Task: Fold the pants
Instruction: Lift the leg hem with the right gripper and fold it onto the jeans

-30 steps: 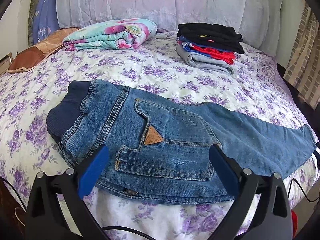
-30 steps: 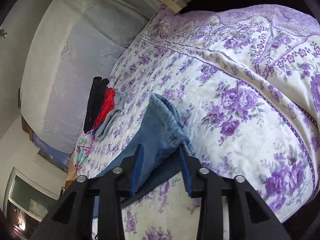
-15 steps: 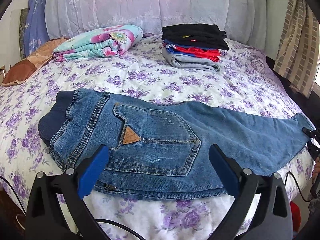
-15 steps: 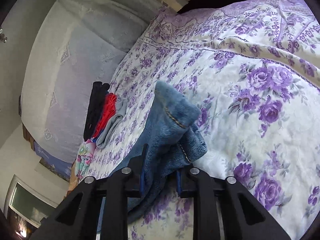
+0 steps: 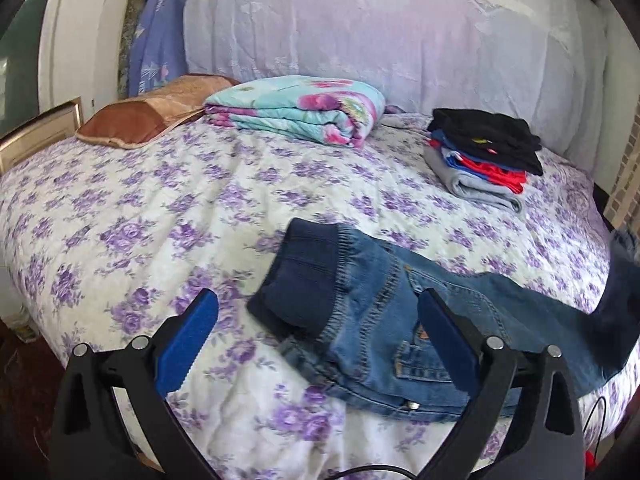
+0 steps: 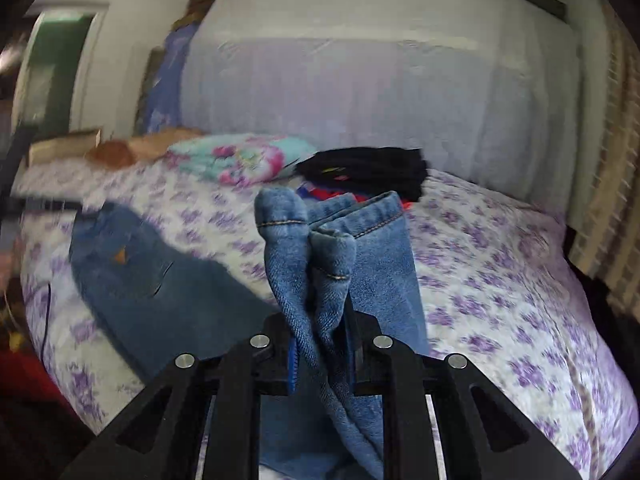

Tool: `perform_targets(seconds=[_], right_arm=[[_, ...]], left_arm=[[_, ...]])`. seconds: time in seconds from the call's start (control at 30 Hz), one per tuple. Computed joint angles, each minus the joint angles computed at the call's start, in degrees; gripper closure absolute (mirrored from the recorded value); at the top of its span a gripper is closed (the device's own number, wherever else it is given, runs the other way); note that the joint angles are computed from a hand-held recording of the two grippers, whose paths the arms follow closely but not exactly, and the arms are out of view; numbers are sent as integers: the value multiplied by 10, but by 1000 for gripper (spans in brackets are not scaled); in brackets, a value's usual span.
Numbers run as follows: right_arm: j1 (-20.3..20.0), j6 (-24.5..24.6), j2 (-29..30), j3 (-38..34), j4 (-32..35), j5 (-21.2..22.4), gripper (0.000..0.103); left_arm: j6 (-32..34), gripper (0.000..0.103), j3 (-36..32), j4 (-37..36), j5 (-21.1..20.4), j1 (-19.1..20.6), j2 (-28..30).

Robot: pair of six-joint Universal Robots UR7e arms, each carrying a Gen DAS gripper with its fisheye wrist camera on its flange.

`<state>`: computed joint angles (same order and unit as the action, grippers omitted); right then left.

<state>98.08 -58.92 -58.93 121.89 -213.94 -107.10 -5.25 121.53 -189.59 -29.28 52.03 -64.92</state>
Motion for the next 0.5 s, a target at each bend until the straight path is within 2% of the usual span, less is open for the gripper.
perform_targets(seconds=[0.07,0.13,0.17,0.23,0.27,0.4,0.43,0.5], right_arm=[[14,-63,50,-18,36,-51,86],[18,-120,93,-25,7,-88,83],[17,-132,96,-21,-4,-87,81],[26,-103,70,-13,44,-99,73],[28,-79,45,-6,80,-89,64],[29,8,-49,24,186,17,56],[29,27,-60,24,183,37,55],[31,53,-45,10,130,35,54]], left_arm=[[-30,5,5,15,-18,13,-21],[-53,5,7,28,-37,24,-32],[-58,5,7,33,-44,29,-34],[-56,5,6,38,-47,32,-31],[-52,5,6,37,-45,31,-27],[-31,5,4,34,-42,27,-11],[-30,5,3,36,-42,27,-7],[-31,5,-1,44,-47,30,-5]])
